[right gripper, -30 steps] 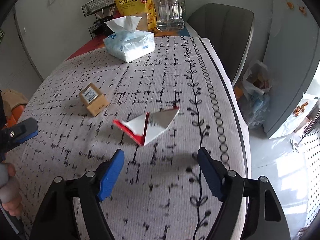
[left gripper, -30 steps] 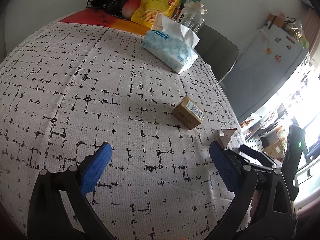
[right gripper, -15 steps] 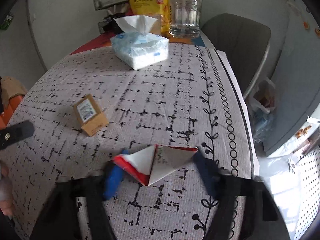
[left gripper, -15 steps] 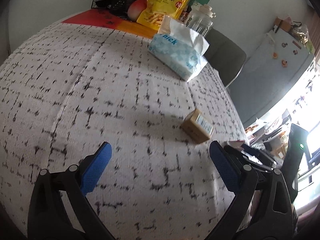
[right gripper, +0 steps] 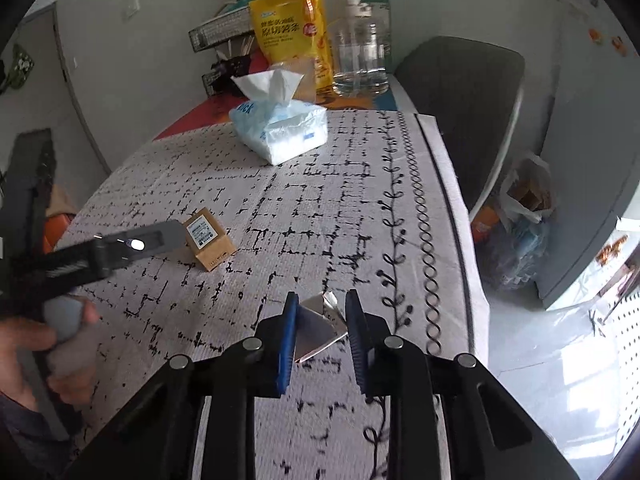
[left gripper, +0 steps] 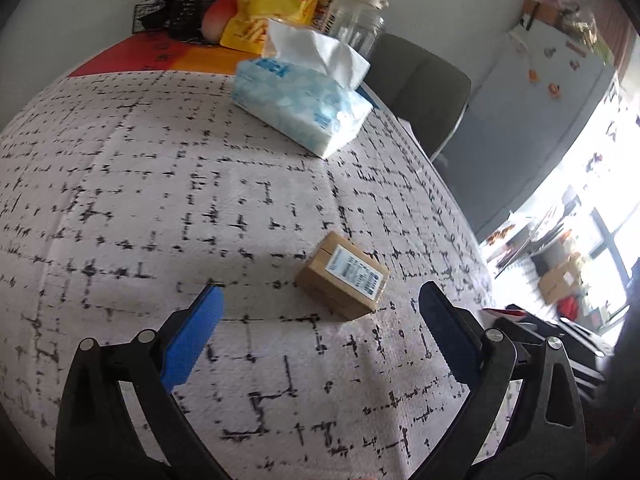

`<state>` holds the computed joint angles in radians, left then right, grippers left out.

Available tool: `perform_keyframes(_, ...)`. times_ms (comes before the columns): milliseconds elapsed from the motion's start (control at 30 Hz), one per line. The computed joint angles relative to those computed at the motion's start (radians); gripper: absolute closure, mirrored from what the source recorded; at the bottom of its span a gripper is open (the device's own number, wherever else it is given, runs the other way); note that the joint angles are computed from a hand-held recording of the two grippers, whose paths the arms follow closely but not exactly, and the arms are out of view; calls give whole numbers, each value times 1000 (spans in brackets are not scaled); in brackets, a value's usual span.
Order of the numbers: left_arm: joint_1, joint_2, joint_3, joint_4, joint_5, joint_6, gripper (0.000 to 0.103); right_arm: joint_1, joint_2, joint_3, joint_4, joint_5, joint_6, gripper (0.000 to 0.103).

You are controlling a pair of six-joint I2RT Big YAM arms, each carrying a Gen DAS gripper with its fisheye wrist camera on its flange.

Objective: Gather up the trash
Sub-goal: 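Grasp the small cardboard box with the left gripper while the right gripper grasps the paper scrap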

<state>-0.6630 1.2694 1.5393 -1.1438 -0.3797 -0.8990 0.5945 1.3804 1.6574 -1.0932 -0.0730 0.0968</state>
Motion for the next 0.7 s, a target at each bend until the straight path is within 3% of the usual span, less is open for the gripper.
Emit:
perform_keyframes(167,7,62,52,-44,-19,22,6,-22,-54,-52,7,-25,58,79)
perform_keyframes(300,5,138,128,-133,-62,58,7,-36,-76,-75,2,-31,66,78)
perform_keyframes(367,-1,153,148,-155,-83,60,19,-44,-85,-85,-4,-34,63,78)
perform_keyframes(433,-11,163,164,-186,-112,51,50,-54,-87,-90,-13,-36,63,78)
perform_keyframes(567,-15,131,144,-163,-73,39,50,-67,-88,-91,-38,-47,88,78)
perform_keyframes(700,-51,82,114,-151,-104,-1,50,-55,-111,-101,-38,-47,99,78)
